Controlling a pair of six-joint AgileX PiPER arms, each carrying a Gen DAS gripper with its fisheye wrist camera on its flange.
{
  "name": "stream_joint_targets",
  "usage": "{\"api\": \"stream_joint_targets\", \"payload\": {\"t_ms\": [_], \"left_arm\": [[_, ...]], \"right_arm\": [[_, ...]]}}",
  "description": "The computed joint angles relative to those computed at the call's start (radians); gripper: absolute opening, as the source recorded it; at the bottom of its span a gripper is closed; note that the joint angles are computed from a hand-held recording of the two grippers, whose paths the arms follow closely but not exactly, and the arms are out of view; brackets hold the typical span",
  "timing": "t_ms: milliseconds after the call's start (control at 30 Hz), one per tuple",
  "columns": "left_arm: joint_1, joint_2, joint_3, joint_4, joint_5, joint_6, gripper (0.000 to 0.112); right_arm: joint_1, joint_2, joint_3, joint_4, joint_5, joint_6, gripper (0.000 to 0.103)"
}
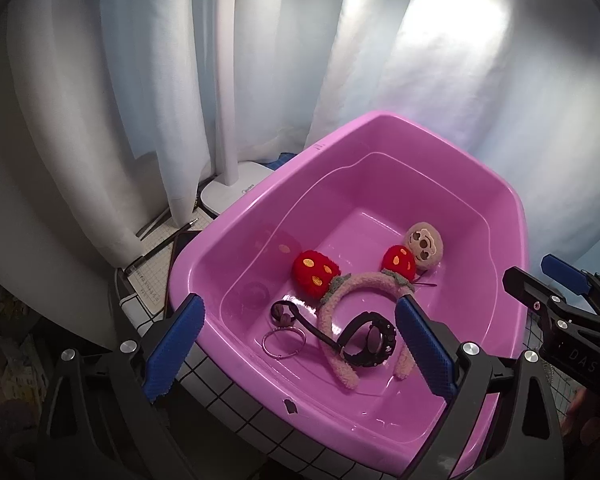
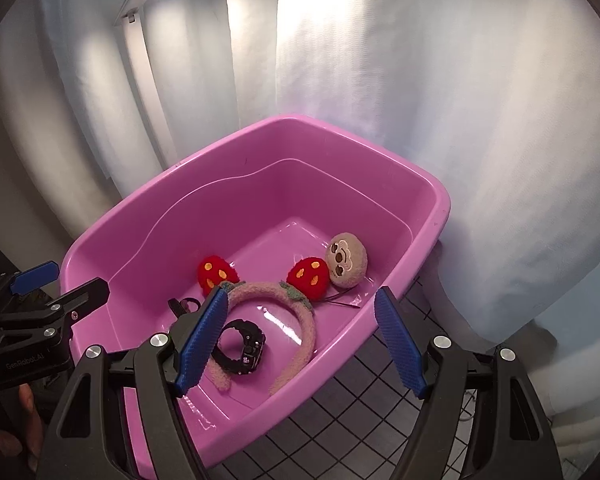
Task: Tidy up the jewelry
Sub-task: 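Withdraw both tools from the tub back over the remaining jewelry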
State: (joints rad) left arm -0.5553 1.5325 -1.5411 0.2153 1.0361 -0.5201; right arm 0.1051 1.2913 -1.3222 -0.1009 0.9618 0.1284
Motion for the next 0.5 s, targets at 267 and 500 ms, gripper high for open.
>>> {"api": "stream_joint_targets", "payload": {"t_ms": [267,500], "left_arm": [[-0.078,-0.056,0.041,0.066,0.018,-0.086,0.095],[-0.241,-0.12,0.116,0.177,0.047,-0.219,0.095]], "right_arm": [[-0.046,-0.178,0.13,0.044,0.008,-0.016,0.072],[-0.109,-0.423,0.309,0.095,0.047,-0.051,0.072]]}}
